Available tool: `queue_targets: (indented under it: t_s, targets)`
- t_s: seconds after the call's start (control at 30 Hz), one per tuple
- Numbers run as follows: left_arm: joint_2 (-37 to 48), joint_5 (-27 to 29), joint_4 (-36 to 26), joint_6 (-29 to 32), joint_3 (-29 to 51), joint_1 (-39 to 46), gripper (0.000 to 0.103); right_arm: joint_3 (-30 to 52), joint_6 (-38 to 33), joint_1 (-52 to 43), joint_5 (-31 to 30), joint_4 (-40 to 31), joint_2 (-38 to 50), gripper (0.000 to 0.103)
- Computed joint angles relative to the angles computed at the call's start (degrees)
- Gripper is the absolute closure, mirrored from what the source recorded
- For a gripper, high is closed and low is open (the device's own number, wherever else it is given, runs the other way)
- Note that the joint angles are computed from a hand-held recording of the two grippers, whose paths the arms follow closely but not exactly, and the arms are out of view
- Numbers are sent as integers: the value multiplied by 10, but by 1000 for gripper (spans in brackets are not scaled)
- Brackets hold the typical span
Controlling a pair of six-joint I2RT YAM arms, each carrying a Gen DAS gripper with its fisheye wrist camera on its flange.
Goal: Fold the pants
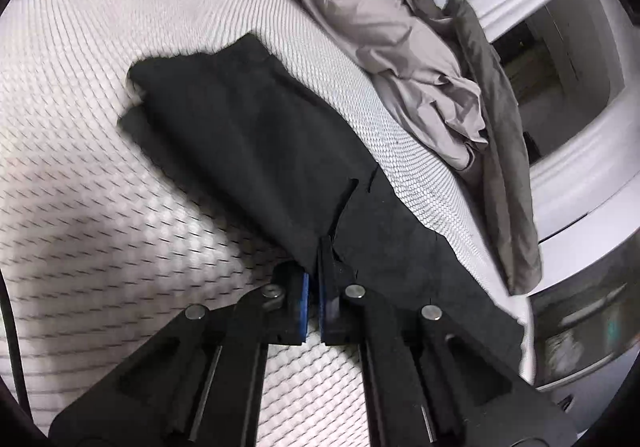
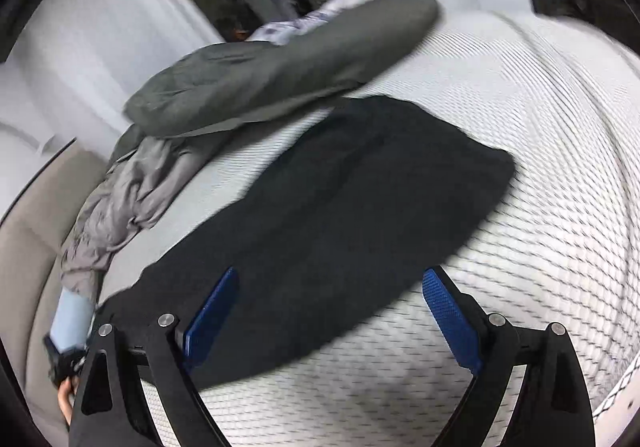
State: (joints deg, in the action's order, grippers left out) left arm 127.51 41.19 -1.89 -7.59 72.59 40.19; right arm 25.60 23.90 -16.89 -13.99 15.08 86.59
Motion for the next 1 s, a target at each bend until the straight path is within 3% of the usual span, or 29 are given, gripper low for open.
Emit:
queue_targets:
  t_s: [0.1,0.17,0.2,0.23,0.27,0.3,0.33,0.47,0.67,0.8,0.9,1.0]
  targets:
    - [12,-19,-20,3,26,-2,102,19,50,-81,-125,74,123,11]
    - [25,-22,-31,-5,37,-3,102,34,94,-101,-156,162,196,21]
    - [27,-23,-34,-7,42,-4,102,41,106,-105,-167,188,211,31]
    - [26,-20,-36,-5,43,-1,102,50,122,-106,-175,213,229,59]
    - [24,-17,-36,-3,42,3,102,66,139,-105,-181,225,248,75]
    - [17,-14,-36,0,34,7,102,77,141,-103,-177,222,258,87]
    - [8,-10,-31,4,22,13,102,71,139,-95,-160,230,256,91]
    - [-48,-3,-19,45,-47,40,102,43,101,-69,-107,195,190,95]
    - [-134,15,-53,158,-131,108,102,-45,50,-85,-106,107,43,98]
    - [-133,29,-102,247,-160,174,102,-112,28,-117,-127,82,-39,99]
    - [-123,15,-128,273,-150,189,95,-143,5,-145,-143,52,-82,99]
    - [-163,7,-95,263,-183,211,84,-135,-17,-140,-104,-25,-129,87]
